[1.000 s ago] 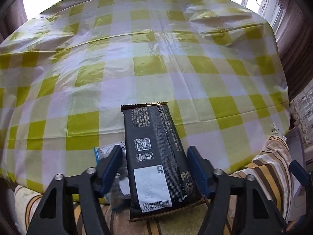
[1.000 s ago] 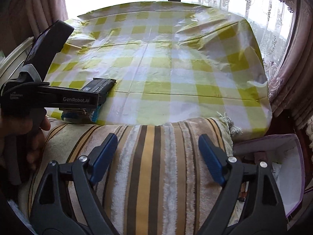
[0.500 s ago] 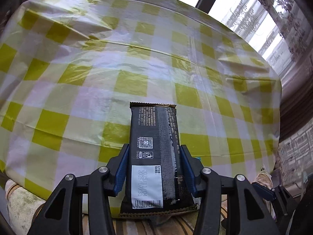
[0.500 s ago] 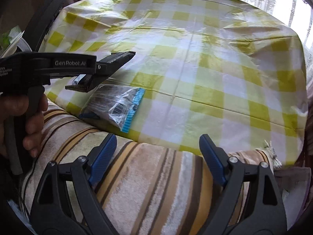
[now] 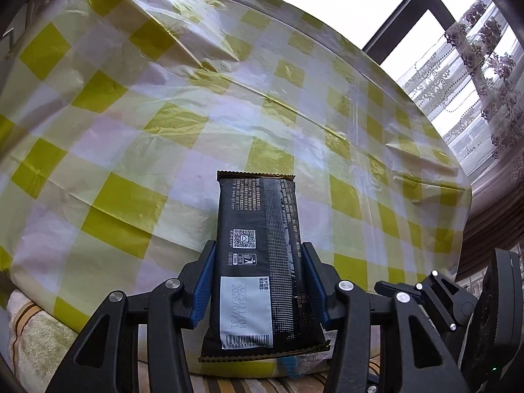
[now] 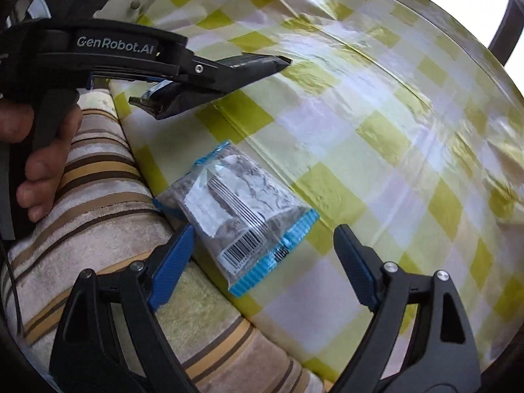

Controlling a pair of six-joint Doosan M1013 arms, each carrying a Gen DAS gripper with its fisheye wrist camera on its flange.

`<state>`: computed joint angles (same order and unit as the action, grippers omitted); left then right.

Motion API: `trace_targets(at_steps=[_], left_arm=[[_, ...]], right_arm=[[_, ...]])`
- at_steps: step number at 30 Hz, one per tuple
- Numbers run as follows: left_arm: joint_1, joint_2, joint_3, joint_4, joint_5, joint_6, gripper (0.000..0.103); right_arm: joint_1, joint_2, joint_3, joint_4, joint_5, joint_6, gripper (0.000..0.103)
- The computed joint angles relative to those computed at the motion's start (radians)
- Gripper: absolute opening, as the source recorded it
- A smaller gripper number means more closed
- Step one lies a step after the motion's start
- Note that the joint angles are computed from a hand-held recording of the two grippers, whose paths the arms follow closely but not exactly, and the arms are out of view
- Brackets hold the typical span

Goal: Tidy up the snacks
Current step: 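Grasp the dark chocolate bar with the left tool while the right tool grasps the clear nut packet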

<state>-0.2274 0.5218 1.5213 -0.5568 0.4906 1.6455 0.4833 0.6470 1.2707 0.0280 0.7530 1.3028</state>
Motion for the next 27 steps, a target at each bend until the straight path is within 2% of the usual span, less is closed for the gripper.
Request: trace_targets(at_steps=[4, 8, 9, 13, 16, 18, 27], left_arm=[[0.008, 0.000, 0.007, -0.056, -0.005, 0.037, 0.051], [0.015, -0.004, 0.018, -0.084, -0.037, 0.039, 0.051], [0.016, -0.004, 0.020, -0.083, -0.046, 0.033, 0.051], [0.022, 0.002, 0.017, -0.104, -0.043, 0.045, 0.051], [0.019, 0.003, 0.015, -0.094, -0.042, 0.045, 0.051], [0.017, 0.003, 0.016, -0.090, -0.046, 0.047, 0.051], [-0.002, 0.001, 0.012, 0.007, -0.061, 0.003, 0.051]], right_arm=[[-0.003, 0.051, -0.075, 0.030, 0.061, -0.133, 0.088], [-0.024, 0.093, -0.136, 0.129, 0.115, -0.179, 0.089], [-0.028, 0.096, -0.139, 0.140, 0.103, -0.163, 0.089], [-0.031, 0.104, -0.149, 0.092, 0.058, -0.011, 0.087], [-0.024, 0.101, -0.145, 0.035, 0.040, 0.100, 0.078], [-0.023, 0.096, -0.136, -0.006, 0.013, 0.208, 0.066], [-0.002, 0.066, -0.079, -0.185, -0.067, 0.516, 0.060]])
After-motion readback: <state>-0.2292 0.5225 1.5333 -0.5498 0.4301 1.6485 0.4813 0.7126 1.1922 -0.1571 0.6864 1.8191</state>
